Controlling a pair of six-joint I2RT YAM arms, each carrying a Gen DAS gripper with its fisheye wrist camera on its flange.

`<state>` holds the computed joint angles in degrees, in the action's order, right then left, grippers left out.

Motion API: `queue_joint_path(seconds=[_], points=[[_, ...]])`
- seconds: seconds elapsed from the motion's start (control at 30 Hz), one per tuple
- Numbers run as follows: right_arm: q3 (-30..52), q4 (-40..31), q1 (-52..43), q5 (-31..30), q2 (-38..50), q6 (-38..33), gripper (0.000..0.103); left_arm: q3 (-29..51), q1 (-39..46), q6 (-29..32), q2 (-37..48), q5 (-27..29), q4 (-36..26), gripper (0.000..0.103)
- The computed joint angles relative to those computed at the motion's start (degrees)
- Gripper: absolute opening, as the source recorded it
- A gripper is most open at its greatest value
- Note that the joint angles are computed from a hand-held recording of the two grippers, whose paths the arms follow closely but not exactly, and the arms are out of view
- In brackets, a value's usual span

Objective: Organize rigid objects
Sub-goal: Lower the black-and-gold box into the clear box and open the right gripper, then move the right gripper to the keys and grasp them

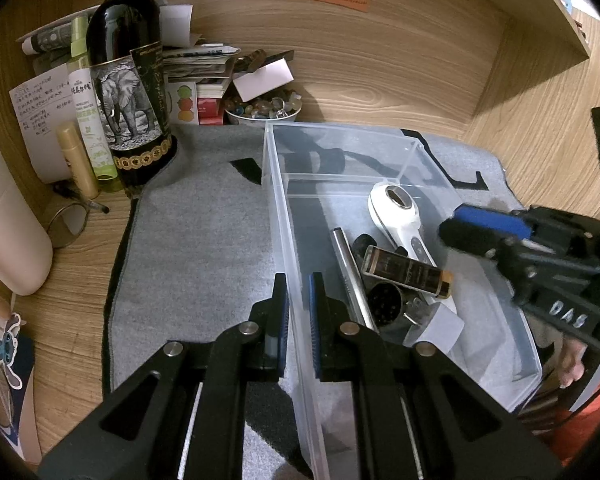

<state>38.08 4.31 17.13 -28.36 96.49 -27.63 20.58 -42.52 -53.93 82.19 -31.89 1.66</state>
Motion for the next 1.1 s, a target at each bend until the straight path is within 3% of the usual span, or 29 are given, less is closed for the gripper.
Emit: queue_joint_path(seconds=[0.17, 0.27, 0.6, 0.83, 0.97, 1.1], points=[[-1.2, 1.1, -4.2, -2.0, -4.0, 1.3, 0.046, -0.1, -0.2, -0.1, -0.1, -0.1, -0.2, 0.009], [-1.2, 1.5, -7.8, -3.1, -5.6, 1.8, 0.053, 0.1, -0.3, -0.1, 0.1, -0.3, -0.3, 0.009], [4.6, 0.0, -16.5, 1.4, 2.0, 1.4, 0.053, 0.2, -0.1, 0.0, 1.0, -0.2, 0.6, 0.009], [9.1, 0.3, -16.3, 7.9, 12.8, -0.3, 0.053, 0.4, 0.1, 0.3, 1.4, -0.2, 0.8, 0.009], [13.5, -3.5, -15.9, 7.8, 17.5, -1.5, 0.053, 0.1, 0.2, 0.5, 1.1, -0.1, 1.1, 0.009], [15.4, -2.9, -13.9, 10.8, 20.9, -2.0, 0.053, -0.2, 0.1, 0.4, 1.0, -0.2, 1.2, 0.009]])
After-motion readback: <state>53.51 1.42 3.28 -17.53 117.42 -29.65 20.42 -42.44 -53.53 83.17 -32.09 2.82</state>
